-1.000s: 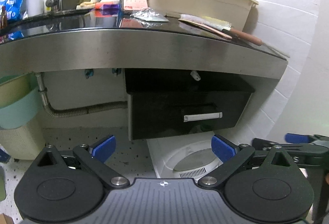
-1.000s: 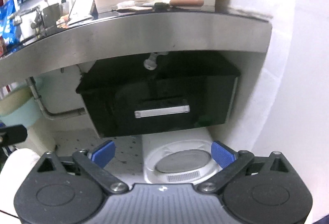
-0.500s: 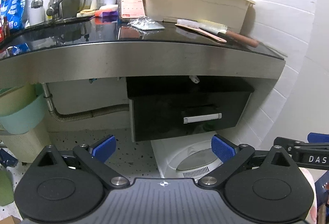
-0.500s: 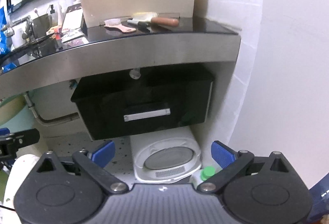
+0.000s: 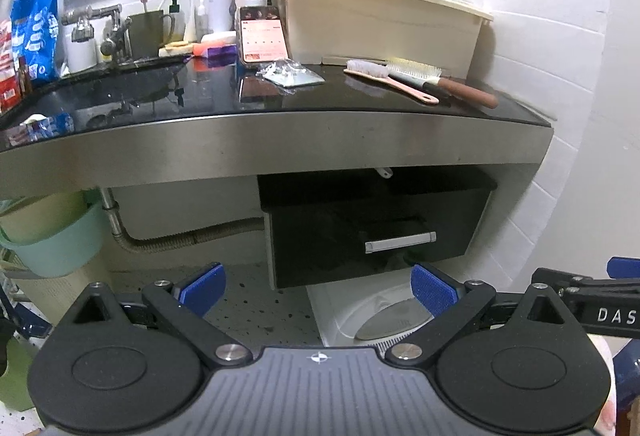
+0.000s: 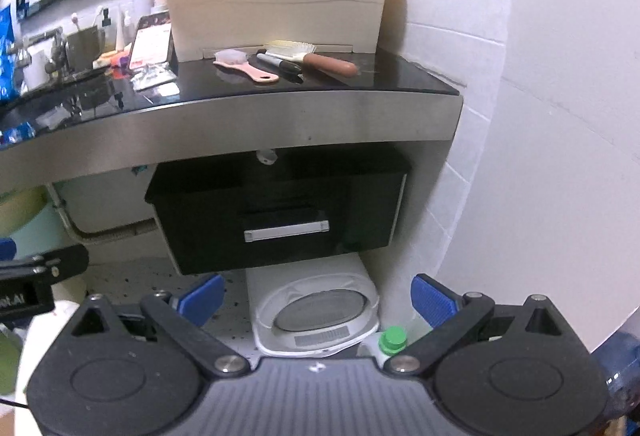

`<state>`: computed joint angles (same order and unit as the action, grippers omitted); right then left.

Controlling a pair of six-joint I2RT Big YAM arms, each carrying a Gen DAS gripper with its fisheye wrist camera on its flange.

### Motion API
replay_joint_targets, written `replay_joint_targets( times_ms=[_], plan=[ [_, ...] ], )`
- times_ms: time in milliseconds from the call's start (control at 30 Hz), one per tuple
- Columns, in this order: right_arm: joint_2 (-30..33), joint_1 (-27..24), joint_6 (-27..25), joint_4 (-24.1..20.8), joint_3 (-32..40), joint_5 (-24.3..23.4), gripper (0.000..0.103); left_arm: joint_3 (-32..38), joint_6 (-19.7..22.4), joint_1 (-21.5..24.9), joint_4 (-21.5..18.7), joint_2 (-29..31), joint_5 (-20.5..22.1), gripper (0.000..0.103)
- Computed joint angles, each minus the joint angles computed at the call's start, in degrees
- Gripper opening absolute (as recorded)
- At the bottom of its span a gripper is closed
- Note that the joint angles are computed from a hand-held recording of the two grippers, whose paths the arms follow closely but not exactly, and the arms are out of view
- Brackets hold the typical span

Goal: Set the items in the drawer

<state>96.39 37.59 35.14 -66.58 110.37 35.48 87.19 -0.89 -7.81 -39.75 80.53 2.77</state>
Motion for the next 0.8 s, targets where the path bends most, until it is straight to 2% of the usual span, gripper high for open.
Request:
replay_joint_targets(
  times_ms=[333,800],
  plan=[
    [0.1,0.5,0.3,-1.2,0.8,0.2,0.1,0.6,0.0,-0.2,-0.5,-0.6,-1.0,0.1],
    [-0.6,0.8,0.2,-0.4,0.8,1.0,0.1,1.1,0.1,-0.9,-0.7,-0.9,-2.5,0.1]
  ],
)
